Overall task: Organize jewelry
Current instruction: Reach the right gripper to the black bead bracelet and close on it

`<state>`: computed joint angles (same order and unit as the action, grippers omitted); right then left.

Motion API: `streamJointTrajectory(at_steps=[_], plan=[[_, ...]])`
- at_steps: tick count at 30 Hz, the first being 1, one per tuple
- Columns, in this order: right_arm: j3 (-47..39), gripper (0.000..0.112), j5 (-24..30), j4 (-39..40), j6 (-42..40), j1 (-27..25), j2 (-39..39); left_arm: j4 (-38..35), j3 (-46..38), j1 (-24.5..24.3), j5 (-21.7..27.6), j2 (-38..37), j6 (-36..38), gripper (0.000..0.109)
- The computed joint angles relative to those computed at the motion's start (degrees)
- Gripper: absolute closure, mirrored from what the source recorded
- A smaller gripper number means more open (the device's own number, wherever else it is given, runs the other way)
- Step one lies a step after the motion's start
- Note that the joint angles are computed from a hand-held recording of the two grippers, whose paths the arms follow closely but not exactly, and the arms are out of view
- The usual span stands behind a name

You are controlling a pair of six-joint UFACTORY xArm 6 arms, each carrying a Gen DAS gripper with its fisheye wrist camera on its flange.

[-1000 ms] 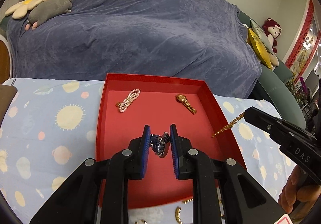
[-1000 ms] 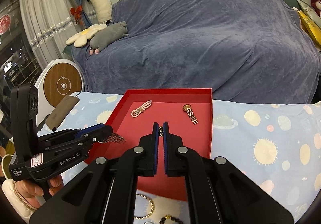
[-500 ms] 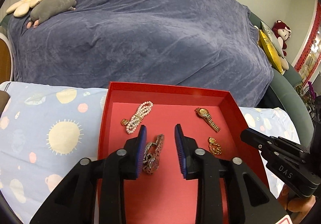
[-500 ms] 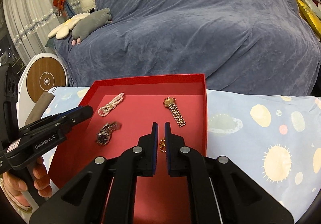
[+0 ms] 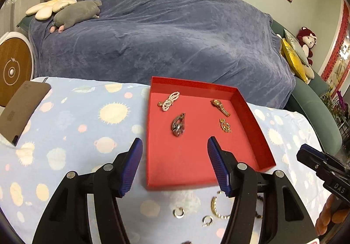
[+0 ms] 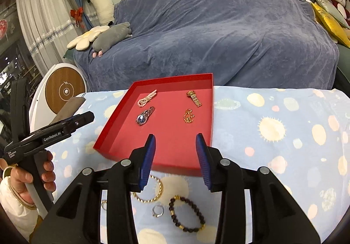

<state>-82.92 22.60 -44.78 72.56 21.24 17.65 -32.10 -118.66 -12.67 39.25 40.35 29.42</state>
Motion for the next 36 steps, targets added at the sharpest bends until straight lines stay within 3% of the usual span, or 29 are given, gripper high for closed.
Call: streamJointTrajectory(at_steps=[4,12,19,25,36], plan=[[5.7,0.073,-0.3,-2.6,4.9,2.3,-3.5,-2.9,15.1,0.5,-3.4,-9.0,4.3,0.049],[12.4,0.072,-1.1,-3.8,9.8,4.5,-6.1,-8.2,30.9,1.5,-5.1,-17.8,7.6,0.049],[11.8,0.068,0.1,-0.5,6.6,3.8,-4.0,-8.3,32.0,0.1,-4.3,-17.0,10.5,0.049],[10.4,0.061,1.7,1.8,3.0,4.4,-1.4,-9.4,31.8,-1.4,-4.4,-17.0,11.5,0.041],[8.2,0.055,4.1,2.9,0.3,3.9,2.0,-6.5,30.8,-2.0,-4.6,-15.5,8.8,0.037]])
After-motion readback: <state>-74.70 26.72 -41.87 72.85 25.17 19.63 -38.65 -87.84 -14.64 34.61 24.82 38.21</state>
